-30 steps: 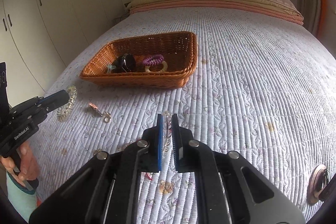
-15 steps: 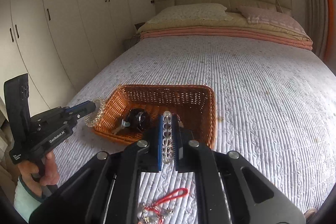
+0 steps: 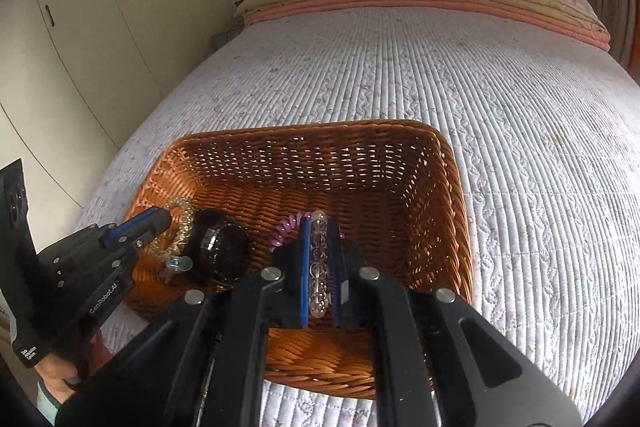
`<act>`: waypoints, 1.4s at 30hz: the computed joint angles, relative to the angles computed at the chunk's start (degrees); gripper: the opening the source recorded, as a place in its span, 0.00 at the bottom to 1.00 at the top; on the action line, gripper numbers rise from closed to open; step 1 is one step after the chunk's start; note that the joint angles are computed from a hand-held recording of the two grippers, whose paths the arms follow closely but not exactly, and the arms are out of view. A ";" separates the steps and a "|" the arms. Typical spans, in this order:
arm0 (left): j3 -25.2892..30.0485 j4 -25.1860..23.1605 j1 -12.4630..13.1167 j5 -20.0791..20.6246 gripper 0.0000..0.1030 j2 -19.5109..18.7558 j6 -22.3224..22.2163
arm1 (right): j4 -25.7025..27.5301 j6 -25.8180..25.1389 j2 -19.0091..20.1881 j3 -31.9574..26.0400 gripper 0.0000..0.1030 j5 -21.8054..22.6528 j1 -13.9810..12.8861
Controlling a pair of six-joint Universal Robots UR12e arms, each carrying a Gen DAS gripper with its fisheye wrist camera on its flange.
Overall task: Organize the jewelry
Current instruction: 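Carry both bracelets into the basket and release them, then move the left tool to the gold charm while the right tool grasps the red lanyard keys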
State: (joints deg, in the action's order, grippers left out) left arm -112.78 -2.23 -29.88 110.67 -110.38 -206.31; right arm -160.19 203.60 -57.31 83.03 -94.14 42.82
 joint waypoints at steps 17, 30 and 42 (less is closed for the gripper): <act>-3.74 8.04 -1.08 -2.11 0.42 3.40 -0.07 | -6.19 3.72 -3.68 6.35 0.49 0.46 -0.45; -9.48 14.21 -8.15 2.78 0.47 10.10 0.65 | -11.60 -1.09 -11.78 15.70 0.51 -5.72 4.37; -14.11 11.80 -9.89 -1.44 0.45 8.80 -9.72 | -7.74 2.67 -12.52 21.13 0.42 -6.14 5.63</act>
State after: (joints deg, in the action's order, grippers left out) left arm -126.89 9.57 -39.77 109.23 -101.58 -216.03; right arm -167.93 206.28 -69.84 104.15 -100.28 48.45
